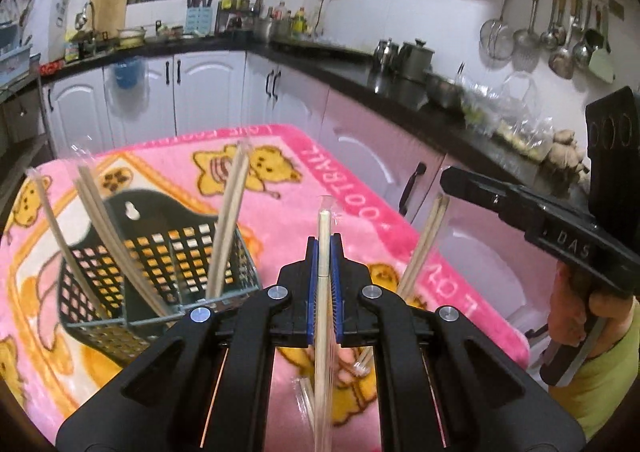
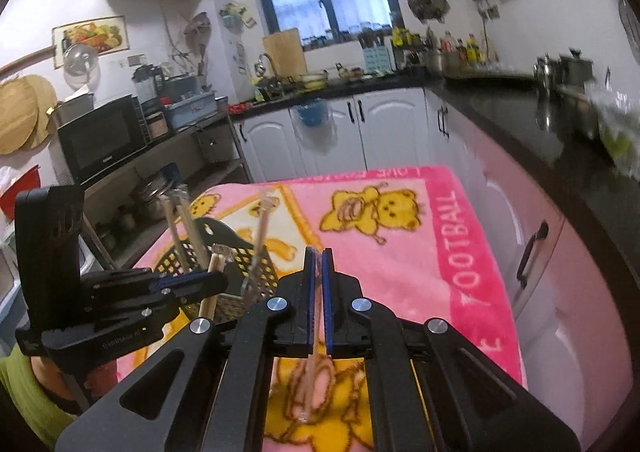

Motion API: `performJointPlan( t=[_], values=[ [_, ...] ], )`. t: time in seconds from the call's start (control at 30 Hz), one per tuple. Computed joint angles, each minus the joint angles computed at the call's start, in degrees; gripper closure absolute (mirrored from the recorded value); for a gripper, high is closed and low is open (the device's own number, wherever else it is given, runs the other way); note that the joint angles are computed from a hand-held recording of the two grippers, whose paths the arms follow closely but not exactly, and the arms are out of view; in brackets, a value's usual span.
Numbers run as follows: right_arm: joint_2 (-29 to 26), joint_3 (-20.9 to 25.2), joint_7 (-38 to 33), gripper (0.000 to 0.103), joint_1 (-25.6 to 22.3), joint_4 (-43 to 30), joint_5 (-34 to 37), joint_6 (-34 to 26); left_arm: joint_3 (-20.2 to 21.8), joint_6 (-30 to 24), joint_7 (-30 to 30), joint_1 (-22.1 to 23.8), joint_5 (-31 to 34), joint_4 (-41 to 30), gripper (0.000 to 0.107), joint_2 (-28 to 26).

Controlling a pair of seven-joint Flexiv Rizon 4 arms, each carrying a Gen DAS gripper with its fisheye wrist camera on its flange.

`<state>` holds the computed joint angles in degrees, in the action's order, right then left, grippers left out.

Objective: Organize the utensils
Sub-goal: 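Lift the left tool's chopstick upright over the caddy while the right tool carries its own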

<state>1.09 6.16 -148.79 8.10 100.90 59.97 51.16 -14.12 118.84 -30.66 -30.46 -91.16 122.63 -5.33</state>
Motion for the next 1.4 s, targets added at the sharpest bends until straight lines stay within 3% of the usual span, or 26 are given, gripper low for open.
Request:
performJointPlan(
  t=[0.2,0.4,0.73,1.1,1.4],
  values=[
    [2.72,0.09,-0.90,0.100,1.02,1.10,0.31,0.45,1.85,0.72,-6.38,-0.54,6.71,3.94,0.104,4.13],
    [5.11,-0.58,-1.24,0.100,2.86,1.68,0.77,0.35,2.52,3.14,-8.90,-0.11,9.41,5.85,0.104,6.83],
    [7.97,-1.24,-1.09,0.100,6.45,1.72,1.08,1.06,4.35,5.62,-18.61,3.52,17.42,10.32,0.104,11.31],
    [8.57,-1.34,0.54,0.100,9.52,-0.65,0.88,2.62,4.23,7.70,-17.05,7.66,16.75,9.32,0.104,13.96],
    [7.75,-0.75,1.17,0.100,11.16,-2.36,0.91,4.30,5.64,9.72,-19.36,9.88,21.13,8.66,0.104,13.71]
  ],
)
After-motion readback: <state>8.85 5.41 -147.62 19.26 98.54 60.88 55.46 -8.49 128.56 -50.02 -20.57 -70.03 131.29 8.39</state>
